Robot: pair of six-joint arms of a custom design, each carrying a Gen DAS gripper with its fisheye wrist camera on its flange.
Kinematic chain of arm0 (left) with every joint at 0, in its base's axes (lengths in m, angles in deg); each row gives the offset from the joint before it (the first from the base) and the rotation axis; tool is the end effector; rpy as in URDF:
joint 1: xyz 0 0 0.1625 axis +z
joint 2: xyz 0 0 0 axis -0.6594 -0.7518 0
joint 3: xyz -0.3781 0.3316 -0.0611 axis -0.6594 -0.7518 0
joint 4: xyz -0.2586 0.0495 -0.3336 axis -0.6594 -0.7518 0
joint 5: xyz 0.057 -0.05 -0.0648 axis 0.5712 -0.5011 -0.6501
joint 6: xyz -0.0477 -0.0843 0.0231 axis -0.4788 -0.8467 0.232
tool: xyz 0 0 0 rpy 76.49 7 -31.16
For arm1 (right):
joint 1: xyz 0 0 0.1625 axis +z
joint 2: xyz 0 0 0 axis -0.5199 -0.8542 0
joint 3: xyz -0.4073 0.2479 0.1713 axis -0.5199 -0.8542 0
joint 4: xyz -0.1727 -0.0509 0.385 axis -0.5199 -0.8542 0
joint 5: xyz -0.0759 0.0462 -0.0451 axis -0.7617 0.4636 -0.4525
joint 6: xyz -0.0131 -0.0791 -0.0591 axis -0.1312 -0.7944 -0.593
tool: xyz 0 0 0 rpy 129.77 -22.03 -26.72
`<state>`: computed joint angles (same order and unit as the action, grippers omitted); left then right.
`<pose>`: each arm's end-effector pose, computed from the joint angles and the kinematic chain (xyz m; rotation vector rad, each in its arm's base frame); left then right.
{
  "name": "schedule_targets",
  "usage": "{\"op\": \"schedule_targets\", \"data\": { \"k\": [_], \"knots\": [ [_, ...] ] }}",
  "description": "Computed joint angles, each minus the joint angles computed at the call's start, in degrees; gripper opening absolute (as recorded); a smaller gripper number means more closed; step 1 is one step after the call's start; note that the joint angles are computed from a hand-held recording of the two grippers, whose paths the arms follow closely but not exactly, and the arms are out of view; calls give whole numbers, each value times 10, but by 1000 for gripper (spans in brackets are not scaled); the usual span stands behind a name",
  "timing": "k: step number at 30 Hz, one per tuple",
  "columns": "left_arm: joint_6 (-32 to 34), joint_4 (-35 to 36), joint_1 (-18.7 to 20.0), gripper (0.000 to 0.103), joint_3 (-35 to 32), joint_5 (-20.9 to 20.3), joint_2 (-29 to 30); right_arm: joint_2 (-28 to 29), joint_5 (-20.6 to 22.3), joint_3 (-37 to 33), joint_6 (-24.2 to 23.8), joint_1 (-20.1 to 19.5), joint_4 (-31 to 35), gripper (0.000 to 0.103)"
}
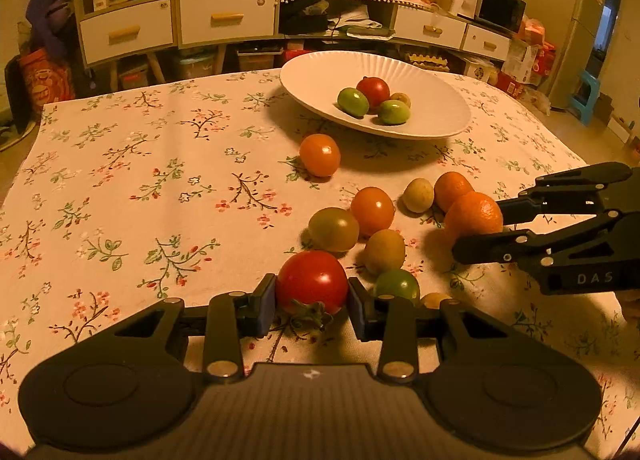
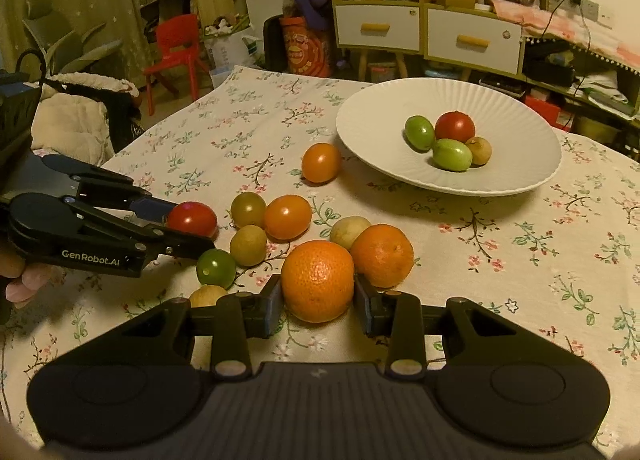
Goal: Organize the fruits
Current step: 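Carry the red tomato and mandarin in both tools over the white plate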
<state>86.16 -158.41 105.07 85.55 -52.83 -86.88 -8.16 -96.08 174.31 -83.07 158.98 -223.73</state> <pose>-0.0489 -0.4766 0.2795 1.2413 2.4584 -0.4728 0.3783 -0.3929 -0.0098 0.4787 -2.3211 0.9501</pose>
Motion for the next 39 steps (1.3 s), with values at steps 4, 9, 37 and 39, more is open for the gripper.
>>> {"op": "schedule_targets", "data": {
  "k": [4, 9, 37, 39],
  "knots": [
    [-8, 0, -1, 35, 0, -2, -5, -2, -1, 0, 0, 4, -4, 34],
    [-16, -4, -4, 35, -1, -2, -10, -5, -3, 0, -2, 8, -12, 34],
    [-77, -54, -76, 35, -7, -14, 23, -35, -31, -12, -35, 3, -68, 34],
    [-77, -64, -80, 35, -6, -15, 29, -38, -33, -14, -45, 0, -74, 34]
  ]
}}
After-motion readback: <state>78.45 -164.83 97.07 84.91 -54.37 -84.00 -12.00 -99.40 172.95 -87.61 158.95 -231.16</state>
